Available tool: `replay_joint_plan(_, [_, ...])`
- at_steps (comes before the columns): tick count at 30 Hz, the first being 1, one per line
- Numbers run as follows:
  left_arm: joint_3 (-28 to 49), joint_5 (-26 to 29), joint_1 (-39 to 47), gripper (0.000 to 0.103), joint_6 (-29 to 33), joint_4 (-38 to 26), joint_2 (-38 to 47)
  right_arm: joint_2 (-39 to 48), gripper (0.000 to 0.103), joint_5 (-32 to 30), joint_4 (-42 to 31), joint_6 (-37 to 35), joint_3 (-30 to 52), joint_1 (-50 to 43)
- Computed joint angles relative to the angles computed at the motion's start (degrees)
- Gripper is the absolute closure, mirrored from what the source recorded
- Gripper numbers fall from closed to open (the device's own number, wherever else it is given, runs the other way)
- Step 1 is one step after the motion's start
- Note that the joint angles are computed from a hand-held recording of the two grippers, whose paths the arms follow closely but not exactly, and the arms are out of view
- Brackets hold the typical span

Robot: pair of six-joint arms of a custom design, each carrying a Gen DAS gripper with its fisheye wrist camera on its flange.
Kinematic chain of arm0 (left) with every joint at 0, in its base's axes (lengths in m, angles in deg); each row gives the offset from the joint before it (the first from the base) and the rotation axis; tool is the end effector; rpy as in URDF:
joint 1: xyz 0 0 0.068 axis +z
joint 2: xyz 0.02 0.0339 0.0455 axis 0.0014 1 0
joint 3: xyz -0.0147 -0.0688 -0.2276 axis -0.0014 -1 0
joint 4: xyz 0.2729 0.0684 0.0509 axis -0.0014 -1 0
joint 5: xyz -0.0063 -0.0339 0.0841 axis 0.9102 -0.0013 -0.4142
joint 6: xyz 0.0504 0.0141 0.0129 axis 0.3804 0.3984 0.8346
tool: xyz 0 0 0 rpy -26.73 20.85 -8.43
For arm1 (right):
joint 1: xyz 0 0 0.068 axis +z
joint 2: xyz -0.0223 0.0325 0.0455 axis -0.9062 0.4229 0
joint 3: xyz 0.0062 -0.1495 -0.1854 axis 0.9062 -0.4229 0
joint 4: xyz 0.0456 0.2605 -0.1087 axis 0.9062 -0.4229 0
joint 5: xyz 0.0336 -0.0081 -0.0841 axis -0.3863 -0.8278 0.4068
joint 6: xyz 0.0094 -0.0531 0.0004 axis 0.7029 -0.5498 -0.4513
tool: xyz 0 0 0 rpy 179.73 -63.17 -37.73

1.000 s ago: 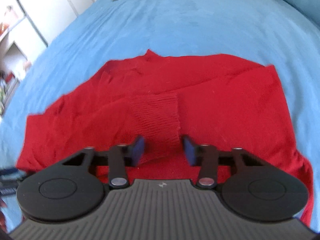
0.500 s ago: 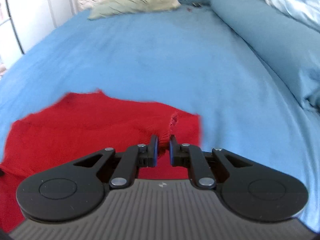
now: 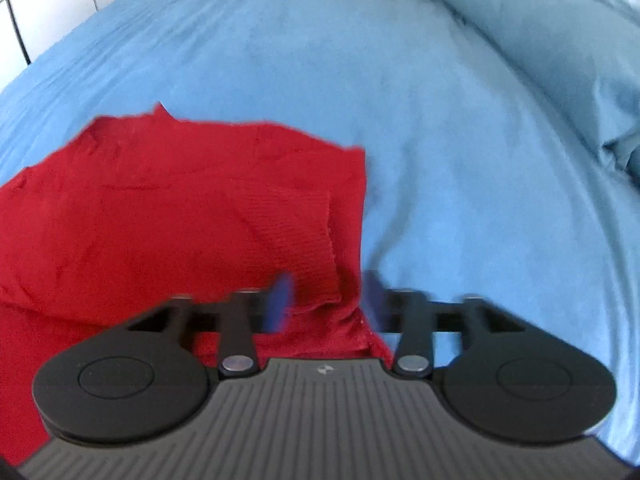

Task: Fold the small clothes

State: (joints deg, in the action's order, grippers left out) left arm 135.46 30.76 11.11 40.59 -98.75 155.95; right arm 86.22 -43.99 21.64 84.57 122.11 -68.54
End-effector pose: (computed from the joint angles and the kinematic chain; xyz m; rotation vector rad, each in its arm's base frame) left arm 0.2743 0.0489 0.1914 0.5084 2.4519 0.1538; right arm 0.1557 -0.0197 0.2053 0.6524 2.4277 -0.2393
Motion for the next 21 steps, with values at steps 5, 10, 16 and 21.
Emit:
replay_joint_plan(5, [6.0,13.8,-2.4,0.011,1.9,-8.8,2.0,-7.1,0.000,-2.0,1.4,-1.0,-0.7,6.0])
replay_joint_plan(10, [8.2,11.0,-9.4,0.011,-4.7,-6.0,10.1,3.8,0.000,-5.7,9.6,2.2,-1.6,8.1])
replay_joint_plan(16, [6.9,9.9,-8.3,0.011,-3.3,-6.1,11.9,0.2,0.000,-7.9,8.3,1.9,-6.0,4.5])
replay_joint_plan(21, [4.9,7.7,-9.6,0.011,-1.0,-3.9,10.7,-2.7,0.000,-8.6,6.8,0.4,-7.4,3.5])
